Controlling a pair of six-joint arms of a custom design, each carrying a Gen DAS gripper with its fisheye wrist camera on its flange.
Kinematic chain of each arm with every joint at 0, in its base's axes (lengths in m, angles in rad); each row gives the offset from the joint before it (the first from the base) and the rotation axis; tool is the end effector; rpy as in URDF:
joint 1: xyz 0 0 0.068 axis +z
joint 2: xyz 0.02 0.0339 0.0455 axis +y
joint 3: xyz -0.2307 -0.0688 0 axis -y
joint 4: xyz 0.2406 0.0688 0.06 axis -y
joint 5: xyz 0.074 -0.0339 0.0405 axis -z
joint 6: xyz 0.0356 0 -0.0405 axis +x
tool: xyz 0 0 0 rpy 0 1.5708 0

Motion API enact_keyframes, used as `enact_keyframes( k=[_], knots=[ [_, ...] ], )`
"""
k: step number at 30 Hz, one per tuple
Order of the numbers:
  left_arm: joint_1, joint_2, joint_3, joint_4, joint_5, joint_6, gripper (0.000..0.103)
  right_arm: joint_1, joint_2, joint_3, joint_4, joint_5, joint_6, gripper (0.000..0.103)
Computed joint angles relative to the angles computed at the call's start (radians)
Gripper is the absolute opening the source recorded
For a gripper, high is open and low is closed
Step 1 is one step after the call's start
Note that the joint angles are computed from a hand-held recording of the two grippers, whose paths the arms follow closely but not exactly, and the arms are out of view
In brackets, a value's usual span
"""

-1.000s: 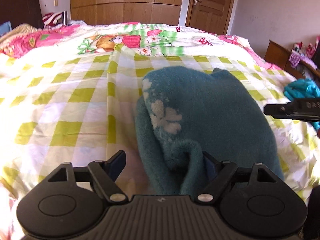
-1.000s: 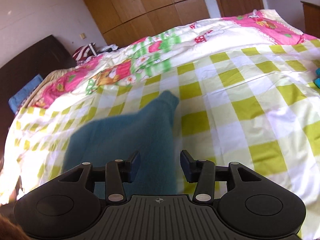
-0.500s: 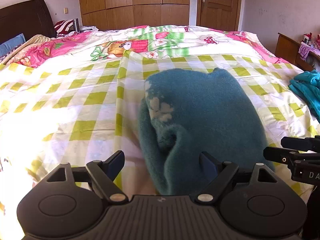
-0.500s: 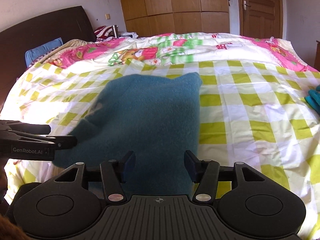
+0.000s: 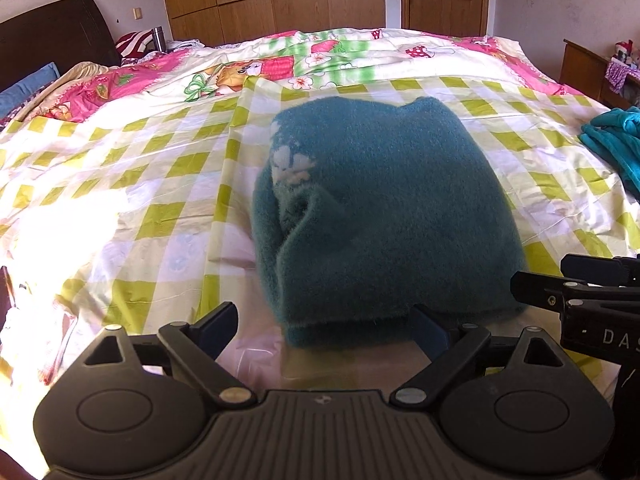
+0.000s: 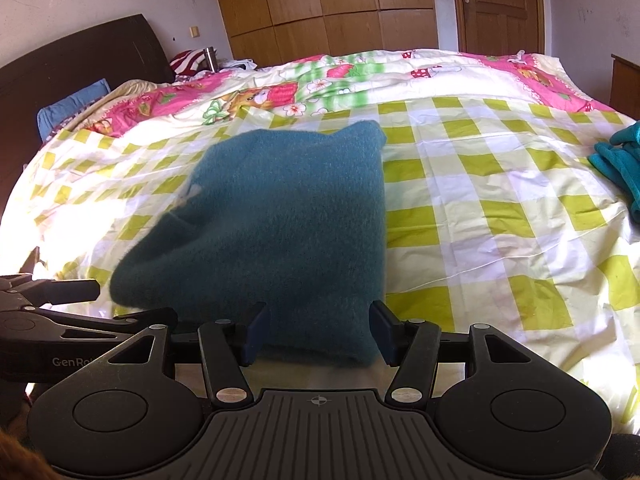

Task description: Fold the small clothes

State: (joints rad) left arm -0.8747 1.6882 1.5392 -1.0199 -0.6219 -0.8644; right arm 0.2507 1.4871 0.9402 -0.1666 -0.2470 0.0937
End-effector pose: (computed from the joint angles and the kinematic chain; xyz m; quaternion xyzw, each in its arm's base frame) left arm 0.2302 -0.2431 0.2715 -0.0563 0.9332 0.0482 0.3517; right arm 0.3073 0.0877 0.1985 -0.1218 0.8958 0.1811 0.3872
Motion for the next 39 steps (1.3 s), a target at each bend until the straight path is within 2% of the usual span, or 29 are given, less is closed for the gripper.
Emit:
enact_keyframes(
  k=[5,9,30,39],
  knots=[
    [-0.010,-0.030,-0.040,0.035,0.006,-0.024,0.103,0.000,-0.008,-0.012,-0.013,-0.003,0.005,0.057],
    [-0.016,-0.020,-0.038,0.023,0.003,-0.039,0.103,0.003,-0.010,-0.015,-0.016,0.001,0.002,0.057],
    [-0.016,0.015,-0.017,0.007,0.016,-0.034,0.103,-0.005,0.013,-0.018,-0.025,-0.004,0.001,0.059],
    [-0.003,0.001,-0.046,0.038,0.052,-0.037,0.103,-0.006,0.029,-0.014,-0.032,-0.002,0.006,0.059]
  ],
)
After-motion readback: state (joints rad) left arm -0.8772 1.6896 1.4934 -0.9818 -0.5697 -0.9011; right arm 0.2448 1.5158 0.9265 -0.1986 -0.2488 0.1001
